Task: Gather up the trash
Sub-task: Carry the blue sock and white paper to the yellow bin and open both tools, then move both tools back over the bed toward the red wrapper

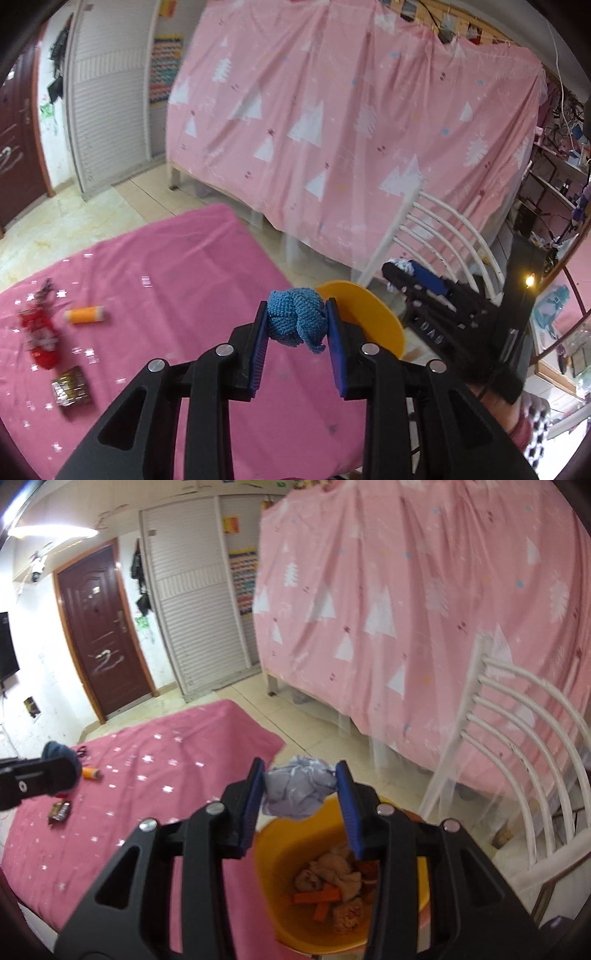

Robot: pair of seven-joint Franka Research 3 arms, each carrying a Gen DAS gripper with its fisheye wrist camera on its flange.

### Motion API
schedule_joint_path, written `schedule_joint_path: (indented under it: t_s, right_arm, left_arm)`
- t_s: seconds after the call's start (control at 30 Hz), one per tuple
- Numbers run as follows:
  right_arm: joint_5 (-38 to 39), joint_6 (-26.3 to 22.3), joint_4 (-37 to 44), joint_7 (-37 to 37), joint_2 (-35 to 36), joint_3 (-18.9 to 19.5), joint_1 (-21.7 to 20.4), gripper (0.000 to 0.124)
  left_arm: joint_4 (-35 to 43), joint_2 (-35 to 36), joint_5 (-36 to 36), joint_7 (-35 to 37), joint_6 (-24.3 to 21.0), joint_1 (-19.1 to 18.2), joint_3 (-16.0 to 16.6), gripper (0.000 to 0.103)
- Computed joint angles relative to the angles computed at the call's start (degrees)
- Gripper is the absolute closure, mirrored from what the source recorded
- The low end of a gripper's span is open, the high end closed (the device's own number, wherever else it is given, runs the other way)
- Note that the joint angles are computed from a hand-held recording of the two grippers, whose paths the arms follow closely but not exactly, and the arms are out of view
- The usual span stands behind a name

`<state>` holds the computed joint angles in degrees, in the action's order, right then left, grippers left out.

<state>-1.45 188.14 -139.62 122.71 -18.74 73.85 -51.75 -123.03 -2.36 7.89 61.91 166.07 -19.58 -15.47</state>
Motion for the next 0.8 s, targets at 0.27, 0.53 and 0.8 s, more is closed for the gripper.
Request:
schedule_joint_path:
  t_s: [0.27,0.53,0.8]
  right_arm:
    - [1.5,1.3,-1.5,-1.6,5.6,-1.5,-1.1,0.084]
    - [5.6,3.3,-3.0,-5.1,8.8,-8.4,5.1,0.068]
    - [10.2,4.0,-3.3,-10.2,10.0,-14.4,12.6,0.068]
  left_arm:
    - [12.9,9.8,8.3,-5.4,-5.9,-2.9,-1.1,0.079]
    - [22.8,16.6,11.8,-8.3,-12.1,-5.5,-0.7,0.045]
    - [22.1,15.8,14.2,-11.0,-12.9,-5.6,0.2,0.043]
